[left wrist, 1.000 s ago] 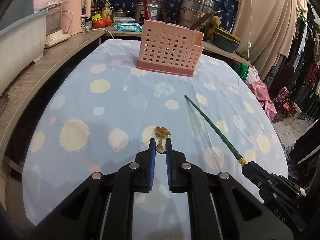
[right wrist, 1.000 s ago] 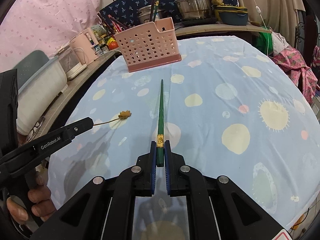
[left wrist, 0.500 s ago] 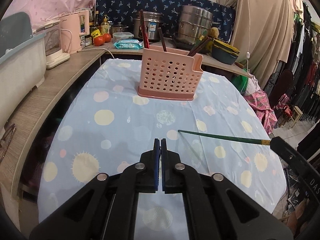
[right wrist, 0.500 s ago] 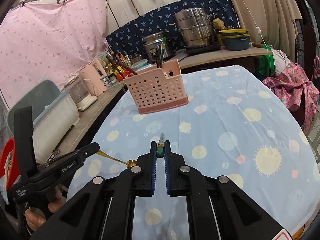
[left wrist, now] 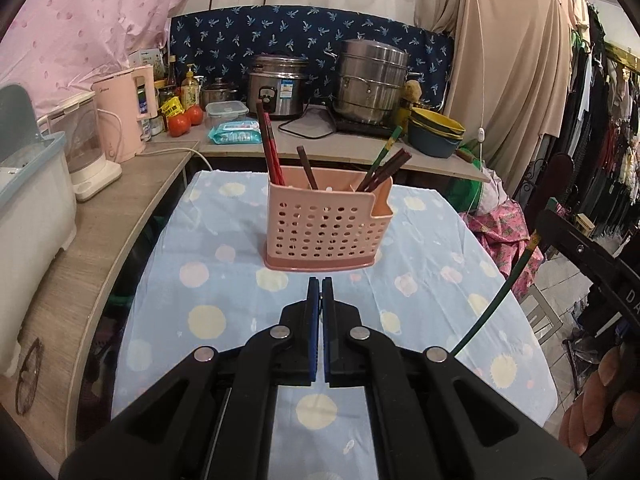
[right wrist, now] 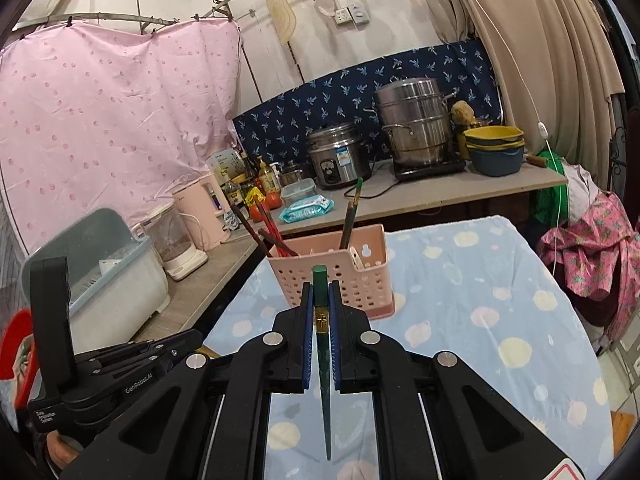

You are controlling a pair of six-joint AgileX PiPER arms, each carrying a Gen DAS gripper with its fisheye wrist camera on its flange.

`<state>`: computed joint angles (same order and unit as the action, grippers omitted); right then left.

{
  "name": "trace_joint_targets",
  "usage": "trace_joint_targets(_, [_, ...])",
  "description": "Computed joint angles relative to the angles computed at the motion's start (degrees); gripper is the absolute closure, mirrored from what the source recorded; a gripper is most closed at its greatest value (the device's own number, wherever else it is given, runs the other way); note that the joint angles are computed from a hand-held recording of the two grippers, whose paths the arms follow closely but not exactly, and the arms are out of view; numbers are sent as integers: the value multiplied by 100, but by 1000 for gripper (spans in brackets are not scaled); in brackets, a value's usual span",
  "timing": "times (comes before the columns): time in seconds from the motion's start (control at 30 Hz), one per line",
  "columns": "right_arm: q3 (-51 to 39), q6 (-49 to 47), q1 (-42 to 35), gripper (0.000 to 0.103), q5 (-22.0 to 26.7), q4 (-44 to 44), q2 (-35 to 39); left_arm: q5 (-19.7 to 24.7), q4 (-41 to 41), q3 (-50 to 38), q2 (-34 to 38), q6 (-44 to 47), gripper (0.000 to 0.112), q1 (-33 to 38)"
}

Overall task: Organize utensils
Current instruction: 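Carry the green chopstick and gold spoon into the pink holder, open both tools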

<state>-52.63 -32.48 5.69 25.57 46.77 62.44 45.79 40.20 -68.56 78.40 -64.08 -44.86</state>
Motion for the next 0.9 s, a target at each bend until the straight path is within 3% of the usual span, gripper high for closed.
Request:
trace_joint_targets(0.23, [-1053, -215, 99, 96, -237, 352, 752, -44, -540, -1232, 591, 1148, 111, 629])
trace_joint_targets(0.53, [-2896, 31, 328, 96, -740, 223, 2036, 500, -943, -3602, 1993, 2272, 111, 1286])
trace_joint_targets(0.73, [-3974, 908, 519, 96, -986, -663, 2901, 763, -1245, -5047, 2866, 2766, 111, 1640])
trace_joint_targets(0.9, [-4571, 1554, 615, 96, -1004, -1336, 3514, 1186, -974, -6183, 3637, 2926, 111, 1647])
